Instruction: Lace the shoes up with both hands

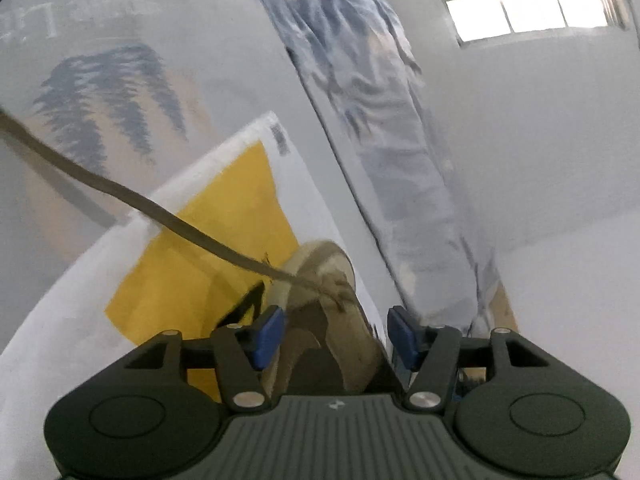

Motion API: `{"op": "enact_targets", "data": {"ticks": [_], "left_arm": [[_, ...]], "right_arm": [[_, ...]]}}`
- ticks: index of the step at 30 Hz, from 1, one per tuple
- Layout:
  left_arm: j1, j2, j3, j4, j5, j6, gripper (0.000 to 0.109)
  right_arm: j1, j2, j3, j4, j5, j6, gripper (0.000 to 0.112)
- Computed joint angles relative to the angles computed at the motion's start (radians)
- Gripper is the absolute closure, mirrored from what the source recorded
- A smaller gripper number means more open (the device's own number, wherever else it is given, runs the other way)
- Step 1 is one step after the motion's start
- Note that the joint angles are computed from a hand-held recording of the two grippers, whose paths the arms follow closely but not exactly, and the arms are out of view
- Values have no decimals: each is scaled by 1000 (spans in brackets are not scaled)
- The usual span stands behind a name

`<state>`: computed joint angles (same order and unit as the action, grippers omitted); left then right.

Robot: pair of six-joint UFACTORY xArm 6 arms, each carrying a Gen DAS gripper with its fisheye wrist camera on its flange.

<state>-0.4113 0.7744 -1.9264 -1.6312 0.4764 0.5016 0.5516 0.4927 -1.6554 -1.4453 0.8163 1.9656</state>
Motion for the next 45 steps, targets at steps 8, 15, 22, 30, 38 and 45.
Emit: {"op": "enact_targets", "data": {"ticks": [8, 15, 22, 30, 38, 45], "left_arm": [[2, 80, -90, -5, -95, -130, 52], [-5, 136, -159, 74, -161, -234, 60], [-13, 113, -154, 44, -200, -132, 88], [-38, 77, -175, -84, -260, 185, 90], [-28, 27, -143, -225, -211, 415, 91], [-25, 9, -120, -190, -212, 403, 91]], "right_arm": [[0, 2, -8, -63, -41, 55, 46], [7, 11, -26, -102, -51, 77, 46], [22, 30, -67, -153, -87, 22, 46], [79, 166, -264, -210, -274, -427, 47], [127, 317, -447, -6, -284, -868, 54], [154, 425, -595, 143, -187, -1091, 69]]}}
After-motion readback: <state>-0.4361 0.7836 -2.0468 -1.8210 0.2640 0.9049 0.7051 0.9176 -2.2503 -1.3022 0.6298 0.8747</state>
